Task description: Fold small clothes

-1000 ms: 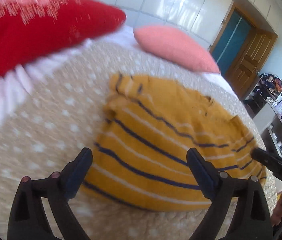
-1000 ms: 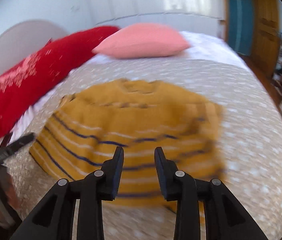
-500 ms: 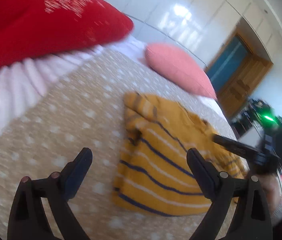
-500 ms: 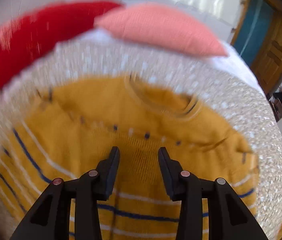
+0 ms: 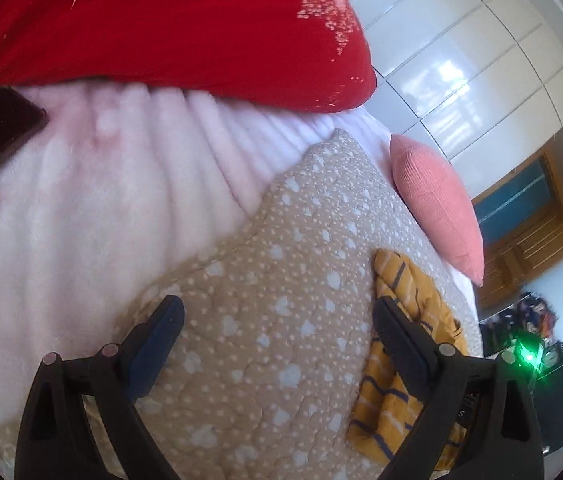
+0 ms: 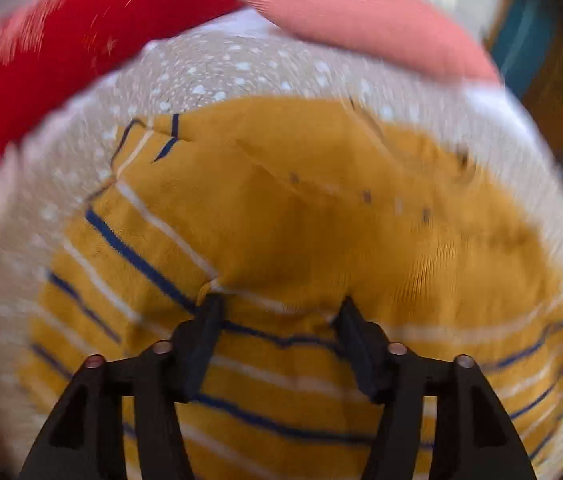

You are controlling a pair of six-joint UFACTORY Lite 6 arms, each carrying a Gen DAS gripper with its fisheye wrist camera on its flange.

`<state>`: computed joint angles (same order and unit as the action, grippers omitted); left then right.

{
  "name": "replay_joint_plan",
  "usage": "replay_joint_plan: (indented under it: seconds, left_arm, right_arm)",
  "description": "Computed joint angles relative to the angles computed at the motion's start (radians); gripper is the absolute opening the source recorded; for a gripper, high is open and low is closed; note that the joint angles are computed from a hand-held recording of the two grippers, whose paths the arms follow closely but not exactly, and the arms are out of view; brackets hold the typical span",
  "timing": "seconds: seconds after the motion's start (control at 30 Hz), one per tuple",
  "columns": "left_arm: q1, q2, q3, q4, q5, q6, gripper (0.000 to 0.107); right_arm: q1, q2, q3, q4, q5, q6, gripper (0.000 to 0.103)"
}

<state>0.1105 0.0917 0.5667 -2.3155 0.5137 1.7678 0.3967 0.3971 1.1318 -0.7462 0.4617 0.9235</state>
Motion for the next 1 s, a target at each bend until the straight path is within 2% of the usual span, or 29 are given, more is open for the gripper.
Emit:
replay_joint_plan:
  seconds: [0.07, 0.2, 0.27, 0.33, 0.4, 0.5, 0.57, 0.7, 0.77, 0.83, 0.93, 1.0]
  left_arm:
    - [0.010, -0.015, -0.003, 0.024, -0.006, -0.012, 0.095]
    - [0.020, -0.018, 0.003, 0.009, -0.020, 0.013, 0.095]
    - [0.037, -0.017, 0.001, 0.024, -0.018, -0.001, 0.095]
    - [0.065, -0.009, -0.001, 0.058, 0.001, -0.025, 0.095]
    - [0.074, -0.007, 0.001, 0.059, -0.001, -0.021, 0.095]
    - [0.080, -0.011, -0.002, 0.038, -0.023, 0.012, 0.095]
    - [0.090, 0.004, 0.008, 0.057, -0.021, 0.003, 0.095]
    - [0.117, 0.040, 0.030, 0.131, 0.006, -0.058, 0.095]
    - [0.115, 0.047, 0.038, 0.162, 0.023, -0.073, 0.095]
    - [0.093, 0.039, 0.036, 0.157, 0.022, -0.067, 0.095]
    - [0.045, 0.005, 0.022, 0.113, -0.011, -0.025, 0.095]
    - [-0.007, -0.066, -0.016, 0.012, -0.053, 0.067, 0.095]
  right_arm:
    - [0.008, -0.020, 0.022, 0.049, 0.051, -0.043, 0.065]
    - [0.118, -0.192, -0.074, -0.156, 0.086, 0.193, 0.065]
    - [0.176, -0.183, -0.048, -0.095, 0.059, 0.152, 0.066]
    - [0.219, -0.098, 0.031, 0.022, 0.044, 0.053, 0.067]
    - [0.275, 0.037, 0.147, 0.052, 0.075, 0.048, 0.067]
    - [0.340, 0.214, 0.308, -0.026, 0.198, 0.165, 0.068]
    - [0.366, 0.285, 0.369, -0.079, 0.257, 0.237, 0.072]
    - [0.387, 0.361, 0.423, -0.218, 0.358, 0.325, 0.072]
    - [0.354, 0.318, 0.375, -0.210, 0.295, 0.332, 0.072]
    - [0.306, 0.251, 0.314, -0.166, 0.188, 0.312, 0.074]
    - [0.207, 0.170, 0.266, 0.089, 0.042, 0.062, 0.074]
    - [0.151, 0.160, 0.275, 0.298, -0.001, -0.147, 0.074]
